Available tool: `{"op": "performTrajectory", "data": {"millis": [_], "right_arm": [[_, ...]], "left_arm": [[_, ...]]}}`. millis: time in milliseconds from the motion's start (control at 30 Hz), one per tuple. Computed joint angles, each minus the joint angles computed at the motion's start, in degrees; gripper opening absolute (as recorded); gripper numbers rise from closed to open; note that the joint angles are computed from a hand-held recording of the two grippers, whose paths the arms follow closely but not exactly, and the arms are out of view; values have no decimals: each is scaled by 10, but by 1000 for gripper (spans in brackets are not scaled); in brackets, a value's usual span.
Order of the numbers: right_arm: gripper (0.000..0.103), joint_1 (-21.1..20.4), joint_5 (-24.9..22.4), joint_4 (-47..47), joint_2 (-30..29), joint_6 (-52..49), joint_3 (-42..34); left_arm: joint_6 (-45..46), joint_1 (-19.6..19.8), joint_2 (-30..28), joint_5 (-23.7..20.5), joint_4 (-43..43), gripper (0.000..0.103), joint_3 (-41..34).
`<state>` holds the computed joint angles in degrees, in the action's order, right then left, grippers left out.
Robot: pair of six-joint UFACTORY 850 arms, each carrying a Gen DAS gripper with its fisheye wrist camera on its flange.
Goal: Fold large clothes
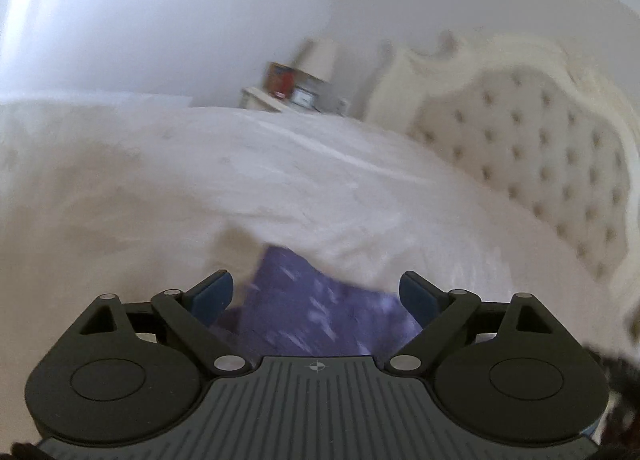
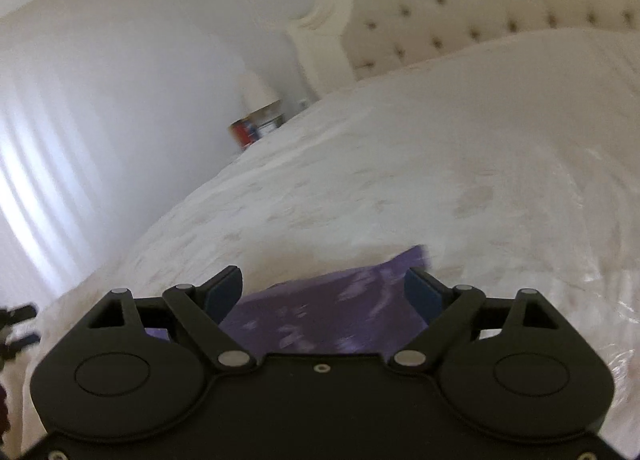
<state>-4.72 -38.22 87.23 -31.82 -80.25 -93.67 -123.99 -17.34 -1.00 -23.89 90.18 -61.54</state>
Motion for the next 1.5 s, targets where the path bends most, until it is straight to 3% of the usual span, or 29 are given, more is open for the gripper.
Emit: {"op": "performTrajectory", "data": {"millis": [167,333,500,633,733,800,1000,1133,1233,1500], "right_arm": [[90,40,4,-57,33,-36,42],[89,77,27,-107,39,-66,62],[89,106,95,-203,2,2,23],[90,111,149,-268,-37,83,-16],[92,114,195,-290,-49,125,-25],[97,114,211,-292,-53,149,-25],[97,104,194,-307,-51,172,-31],[98,69,145,-148,-10,27,16],[99,39,99,-95,25,-11,58],[102,-32,7,-155,85,75,134]], "left_arm": [[239,-36,-52,15,-138,91,-50],[413,-42,-122,-11,-254,91,-103],[452,-12,-169,-60,-304,96,-134],[477,32,-176,-18,-382,100,-136],[472,38,-182,-37,-376,103,-141],[472,48,-179,-13,-393,103,-133],[448,43,-151,-10,-377,103,-111],[375,46,-90,51,-333,103,-52],[384,42,-30,66,-342,103,1],[453,22,58,63,-424,103,98]]}}
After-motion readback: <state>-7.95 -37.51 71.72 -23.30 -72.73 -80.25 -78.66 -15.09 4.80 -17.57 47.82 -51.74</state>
